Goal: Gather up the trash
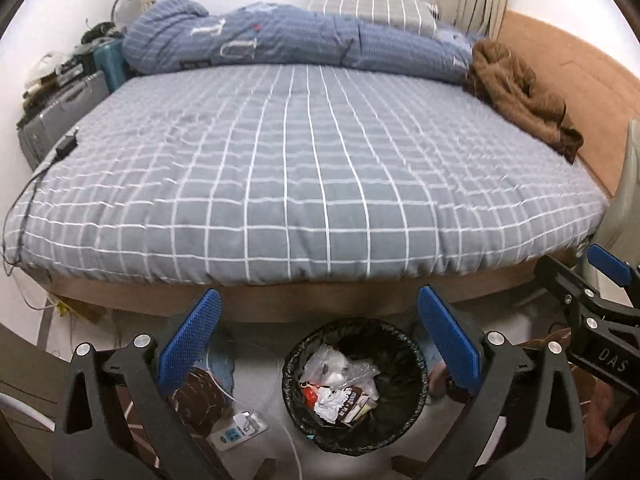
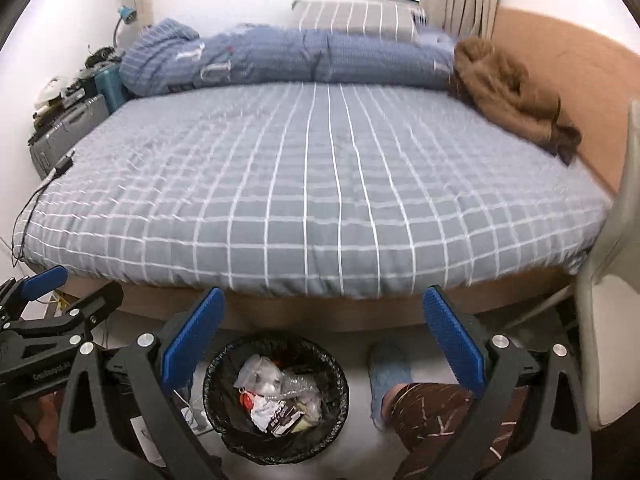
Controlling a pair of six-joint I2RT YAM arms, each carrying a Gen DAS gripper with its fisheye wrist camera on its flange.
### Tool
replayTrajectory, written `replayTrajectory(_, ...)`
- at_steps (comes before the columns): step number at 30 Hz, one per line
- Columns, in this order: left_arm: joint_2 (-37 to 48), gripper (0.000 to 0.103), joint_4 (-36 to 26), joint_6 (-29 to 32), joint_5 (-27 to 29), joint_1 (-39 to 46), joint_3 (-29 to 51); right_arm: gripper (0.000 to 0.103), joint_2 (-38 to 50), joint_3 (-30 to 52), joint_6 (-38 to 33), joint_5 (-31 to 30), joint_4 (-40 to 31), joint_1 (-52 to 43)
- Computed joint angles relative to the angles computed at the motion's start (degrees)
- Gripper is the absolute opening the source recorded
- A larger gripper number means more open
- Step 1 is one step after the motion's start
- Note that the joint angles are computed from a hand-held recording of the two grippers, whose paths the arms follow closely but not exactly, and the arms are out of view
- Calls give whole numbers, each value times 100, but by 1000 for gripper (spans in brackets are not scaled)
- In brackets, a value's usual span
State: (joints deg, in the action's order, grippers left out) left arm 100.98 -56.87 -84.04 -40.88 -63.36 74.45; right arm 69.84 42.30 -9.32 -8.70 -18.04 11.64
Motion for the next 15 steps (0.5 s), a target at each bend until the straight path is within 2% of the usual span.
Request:
replayTrajectory(5, 1, 97, -1001, -462, -239, -417, 666, 95, -799, 181, 58, -15, -747, 17)
replayTrajectory(12, -50, 97, -1593, -753, -408, -730, 1067, 95, -1317, 304, 78, -112, -1327, -114)
replayTrajectory(15, -65, 97, -1561, -736, -407, -753, 1051, 95, -1340, 323, 72, -168, -1398, -165)
